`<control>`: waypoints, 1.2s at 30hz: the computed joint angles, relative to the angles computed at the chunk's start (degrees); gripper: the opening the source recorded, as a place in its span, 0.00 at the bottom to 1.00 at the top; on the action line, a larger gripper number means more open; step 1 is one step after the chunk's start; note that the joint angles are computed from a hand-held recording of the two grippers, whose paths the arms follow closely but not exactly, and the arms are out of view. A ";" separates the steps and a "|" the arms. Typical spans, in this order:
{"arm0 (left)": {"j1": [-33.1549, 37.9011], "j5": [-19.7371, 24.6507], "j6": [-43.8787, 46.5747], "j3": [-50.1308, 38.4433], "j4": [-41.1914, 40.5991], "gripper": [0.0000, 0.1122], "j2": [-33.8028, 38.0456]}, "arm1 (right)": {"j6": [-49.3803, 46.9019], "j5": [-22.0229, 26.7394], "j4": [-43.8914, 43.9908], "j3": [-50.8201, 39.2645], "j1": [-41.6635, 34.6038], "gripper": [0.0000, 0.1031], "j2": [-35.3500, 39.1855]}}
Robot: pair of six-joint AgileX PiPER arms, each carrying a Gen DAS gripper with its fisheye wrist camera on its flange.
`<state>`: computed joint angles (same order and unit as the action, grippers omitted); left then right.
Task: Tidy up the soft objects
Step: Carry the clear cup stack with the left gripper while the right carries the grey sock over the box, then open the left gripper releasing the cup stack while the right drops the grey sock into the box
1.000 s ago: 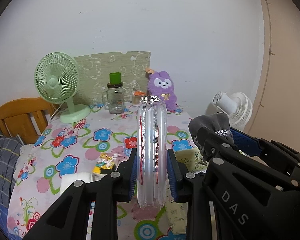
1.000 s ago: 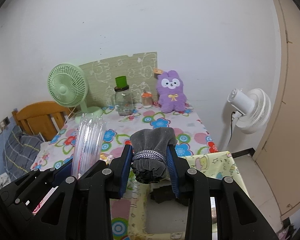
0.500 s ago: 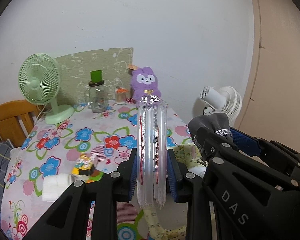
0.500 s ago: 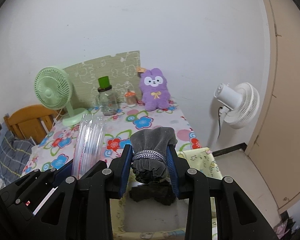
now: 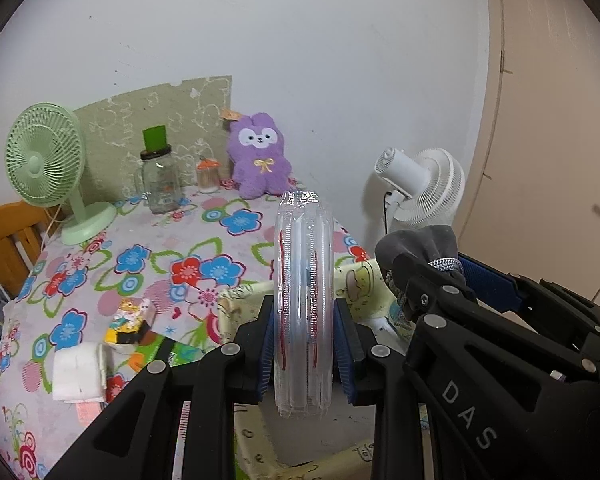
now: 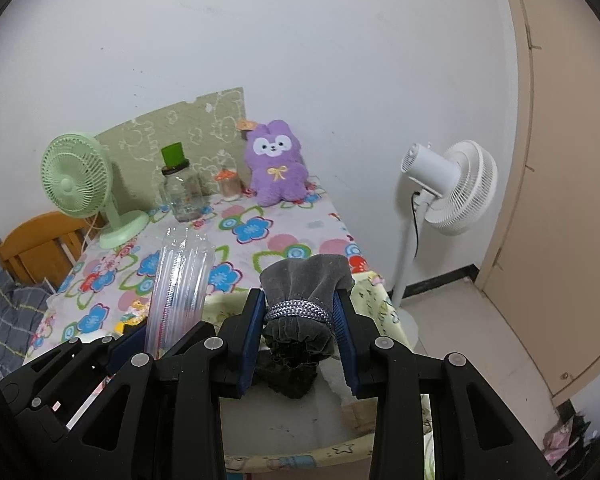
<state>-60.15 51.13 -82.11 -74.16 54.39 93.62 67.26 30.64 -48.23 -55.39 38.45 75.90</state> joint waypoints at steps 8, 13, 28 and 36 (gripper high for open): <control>1.15 -1.98 3.26 -1.47 -4.03 0.24 2.65 | -1.71 -2.15 2.75 1.95 -3.18 0.36 0.72; 1.71 -3.15 4.92 -1.63 -6.61 0.25 4.16 | -4.37 -3.46 5.98 2.87 -4.87 0.37 1.89; 1.98 -3.93 7.68 0.15 -10.35 0.33 4.98 | -11.05 -5.12 15.29 3.79 -6.47 0.37 5.19; 2.27 -5.51 7.89 1.65 -10.81 0.40 3.47 | -7.65 -3.98 13.21 3.75 -5.24 0.41 5.11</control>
<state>-57.88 45.62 -74.22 -72.51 43.57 97.09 59.61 26.67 -35.02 -51.63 33.21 81.01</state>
